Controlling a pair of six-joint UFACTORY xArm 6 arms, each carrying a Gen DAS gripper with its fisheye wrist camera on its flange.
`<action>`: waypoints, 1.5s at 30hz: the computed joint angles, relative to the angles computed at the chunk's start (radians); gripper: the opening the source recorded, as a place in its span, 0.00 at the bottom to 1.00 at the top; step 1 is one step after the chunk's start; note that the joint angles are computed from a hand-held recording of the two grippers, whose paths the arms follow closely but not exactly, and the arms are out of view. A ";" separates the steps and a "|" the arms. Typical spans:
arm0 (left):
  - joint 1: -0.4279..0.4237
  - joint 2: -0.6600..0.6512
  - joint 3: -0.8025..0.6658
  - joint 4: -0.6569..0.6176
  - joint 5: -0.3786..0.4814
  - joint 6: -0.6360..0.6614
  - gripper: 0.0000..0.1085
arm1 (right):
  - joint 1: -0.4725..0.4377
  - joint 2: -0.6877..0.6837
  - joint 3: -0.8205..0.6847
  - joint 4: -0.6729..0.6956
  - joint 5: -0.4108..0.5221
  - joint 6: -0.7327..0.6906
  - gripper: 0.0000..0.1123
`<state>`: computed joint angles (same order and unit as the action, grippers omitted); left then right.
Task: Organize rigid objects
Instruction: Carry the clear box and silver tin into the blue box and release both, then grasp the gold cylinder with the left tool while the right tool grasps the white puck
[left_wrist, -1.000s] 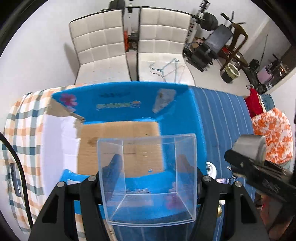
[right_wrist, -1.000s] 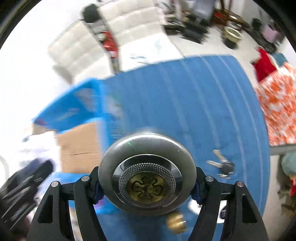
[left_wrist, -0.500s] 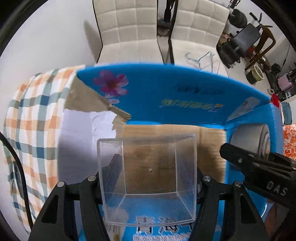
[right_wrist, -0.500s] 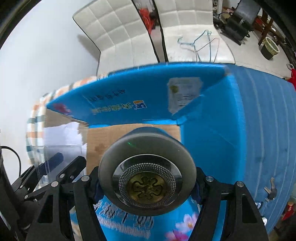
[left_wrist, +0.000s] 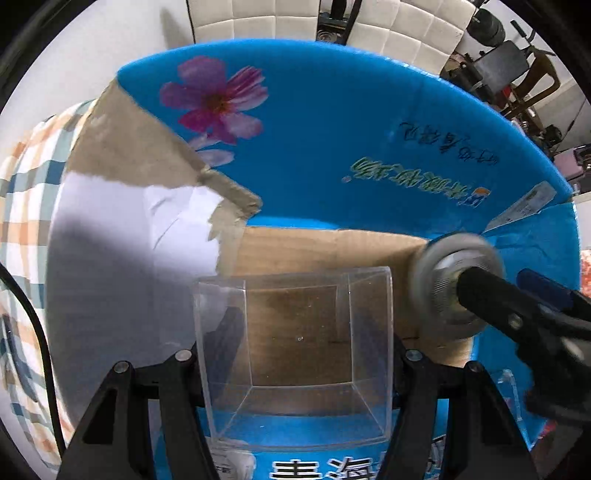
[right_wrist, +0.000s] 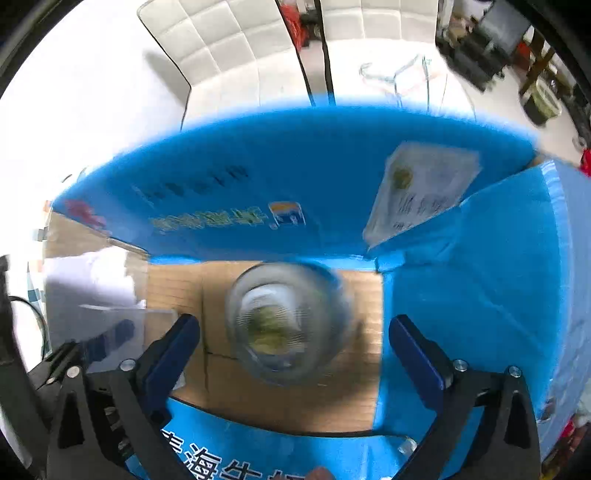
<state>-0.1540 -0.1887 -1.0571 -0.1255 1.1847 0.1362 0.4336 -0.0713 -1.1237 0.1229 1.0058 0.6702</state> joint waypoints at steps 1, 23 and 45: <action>-0.002 0.005 -0.007 -0.018 0.003 0.011 0.57 | 0.002 -0.008 -0.015 -0.015 0.014 -0.006 0.92; -0.012 0.158 -0.111 -0.149 0.000 0.064 0.88 | -0.059 -0.006 -0.037 -0.122 0.061 0.067 0.92; 0.001 -0.349 0.089 0.154 0.003 -0.036 0.94 | 0.134 -0.311 0.076 -0.118 0.125 0.210 0.92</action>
<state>-0.1534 -0.5377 -0.9686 0.0286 1.1881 0.1000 0.5672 -0.3826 -1.0472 0.0053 1.1311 0.8802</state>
